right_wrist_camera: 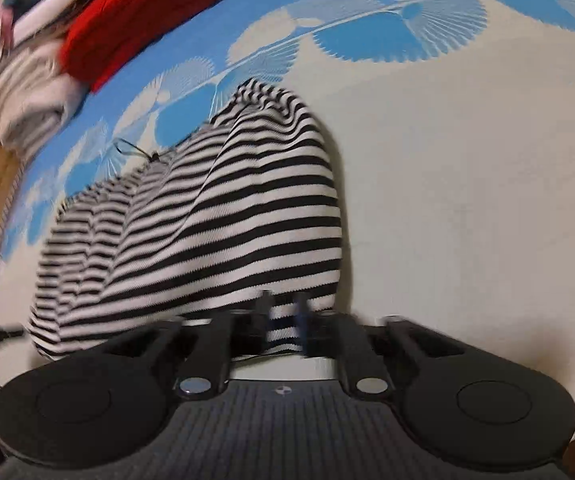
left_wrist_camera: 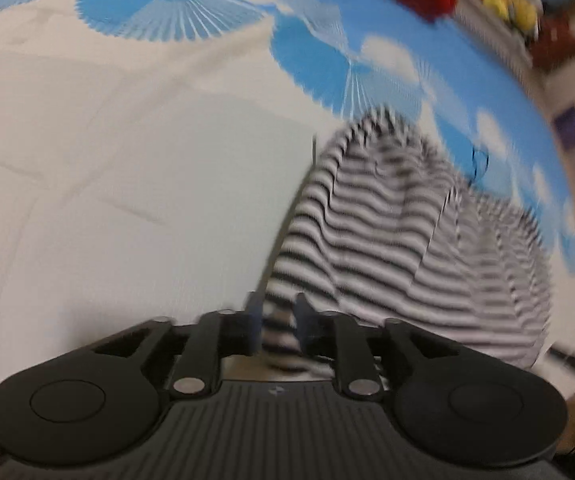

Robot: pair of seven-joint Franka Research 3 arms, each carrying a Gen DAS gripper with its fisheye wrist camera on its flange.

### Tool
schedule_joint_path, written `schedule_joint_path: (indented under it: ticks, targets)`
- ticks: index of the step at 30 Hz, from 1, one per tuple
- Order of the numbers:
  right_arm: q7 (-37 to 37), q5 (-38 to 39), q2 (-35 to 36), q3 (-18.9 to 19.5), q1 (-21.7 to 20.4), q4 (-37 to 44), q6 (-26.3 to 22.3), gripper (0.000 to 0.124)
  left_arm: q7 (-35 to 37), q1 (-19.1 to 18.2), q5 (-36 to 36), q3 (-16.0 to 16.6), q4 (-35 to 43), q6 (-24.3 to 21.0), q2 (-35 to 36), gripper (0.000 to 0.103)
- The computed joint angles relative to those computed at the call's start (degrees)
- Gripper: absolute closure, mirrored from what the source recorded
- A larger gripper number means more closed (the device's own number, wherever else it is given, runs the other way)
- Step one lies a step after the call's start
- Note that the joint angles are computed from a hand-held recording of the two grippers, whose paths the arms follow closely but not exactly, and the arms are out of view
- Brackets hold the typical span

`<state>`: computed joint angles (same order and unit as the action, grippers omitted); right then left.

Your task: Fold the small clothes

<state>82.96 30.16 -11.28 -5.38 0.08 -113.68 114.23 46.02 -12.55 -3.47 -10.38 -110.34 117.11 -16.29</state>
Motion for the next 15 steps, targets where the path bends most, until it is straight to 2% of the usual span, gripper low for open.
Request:
schedule_joint_path:
  ticks: [1,2,4,8,9,10,11,12,15]
  targets:
    - [0.5,-1.4,0.5,0.6,0.2,0.4,0.1,0.087,-0.6,0.2,0.3,-0.1,0.0,0.1,0.0,0.071]
    - [0.6,-2.1,1.3,0.6,0.2,1.1,-0.7,0.087,-0.7,0.2,0.3,-0.1,0.1,-0.1,0.1,0.071]
    - [0.6,-2.6,2.4,0.7,0.4,1.6,-2.6,0.087,-0.6,0.0,-0.1,0.0,0.2,-0.6,0.7,0.064]
    - [0.7,-4.3,3.2,1.2,0.7,1.6,-2.5,0.088,0.2,-0.2,-1.4,0.0,1.1,-0.5,2.5,0.062]
    - [0.7,-3.8,3.2,1.1,0.6,1.4,-2.3,0.094,0.2,-0.2,-1.7,0.0,1.4,-0.4,3.0,0.062]
    - [0.3,-2.6,3.1,0.8,0.6,1.2,-2.0,0.124,0.4,-0.3,-2.0,0.0,1.6,-0.2,3.4,0.062]
    - [-0.1,-1.7,2.9,0.6,0.5,1.2,-1.5,0.124,0.7,-0.3,-2.1,-0.1,1.6,0.3,3.8,0.062]
    - [-0.8,-0.8,2.1,0.5,0.5,0.6,0.2,0.124,1.1,-0.4,-2.0,-0.3,1.7,0.7,4.2,0.065]
    - [-1.1,6.8,-1.4,-1.3,-0.3,-2.0,6.4,0.124,2.2,-0.7,0.1,-1.1,2.5,1.8,4.9,0.103]
